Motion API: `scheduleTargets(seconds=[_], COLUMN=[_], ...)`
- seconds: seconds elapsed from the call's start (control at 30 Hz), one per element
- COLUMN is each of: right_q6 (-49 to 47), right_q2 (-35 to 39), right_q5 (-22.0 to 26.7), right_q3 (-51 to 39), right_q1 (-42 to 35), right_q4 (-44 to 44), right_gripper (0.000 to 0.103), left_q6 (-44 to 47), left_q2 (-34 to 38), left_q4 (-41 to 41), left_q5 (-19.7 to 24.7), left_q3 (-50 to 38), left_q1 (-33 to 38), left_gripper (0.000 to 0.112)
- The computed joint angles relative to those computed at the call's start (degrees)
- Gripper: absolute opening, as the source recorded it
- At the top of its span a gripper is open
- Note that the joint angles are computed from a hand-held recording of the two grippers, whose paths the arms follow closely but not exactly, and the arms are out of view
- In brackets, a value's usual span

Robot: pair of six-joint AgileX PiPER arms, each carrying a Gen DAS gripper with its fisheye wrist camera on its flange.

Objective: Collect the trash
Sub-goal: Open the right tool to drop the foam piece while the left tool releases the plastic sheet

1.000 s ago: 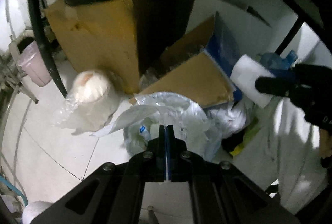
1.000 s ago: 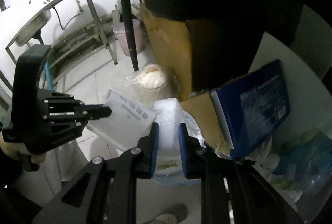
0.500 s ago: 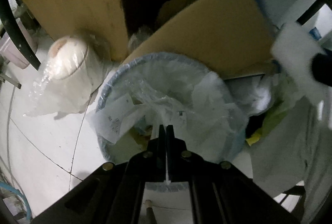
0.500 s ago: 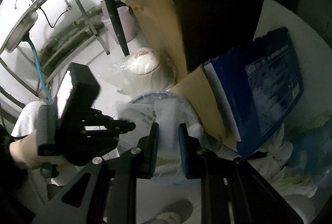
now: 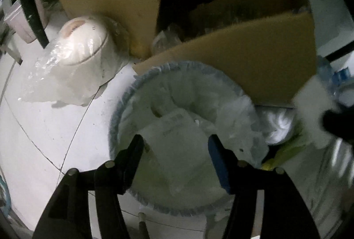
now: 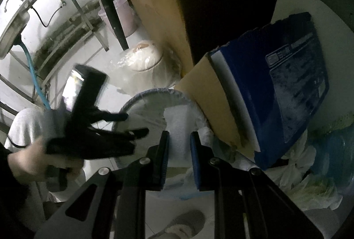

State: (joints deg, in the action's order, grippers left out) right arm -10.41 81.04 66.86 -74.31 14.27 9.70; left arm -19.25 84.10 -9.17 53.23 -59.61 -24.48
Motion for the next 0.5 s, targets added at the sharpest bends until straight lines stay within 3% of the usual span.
scheduleTargets(seconds=[0.33,0.37,0.43,0.5], right_q6=[4.88,5.98,7.48,7.82], right_q2=[6.32,6.88,6.99,6.23], right_q5=[-1.20,-1.19,-1.31,-1.28], right_q3=[-3.08,-3.66,-3.78,-3.65], right_q1=[5.73,6.66,7.61,8.38], right_q4=[-3.13,-4.26,-5.29,-5.20], right_gripper=[0.020,0.024,0.056,0.056], left_q6=[-0.14,0.06,0.09,0.61], left_q2=[-9.74,-10.19,-11.50,-12.15], left_q4=[-0.20,-0.33,-0.44,-0.89], left_q5=[5.63,5.83,6.63,7.23], left_q3=[0.56,0.58,0.52,0.48], left_q1=[8.16,8.71,9.23,9.53], left_gripper=[0.061,0.061,0.061,0.061])
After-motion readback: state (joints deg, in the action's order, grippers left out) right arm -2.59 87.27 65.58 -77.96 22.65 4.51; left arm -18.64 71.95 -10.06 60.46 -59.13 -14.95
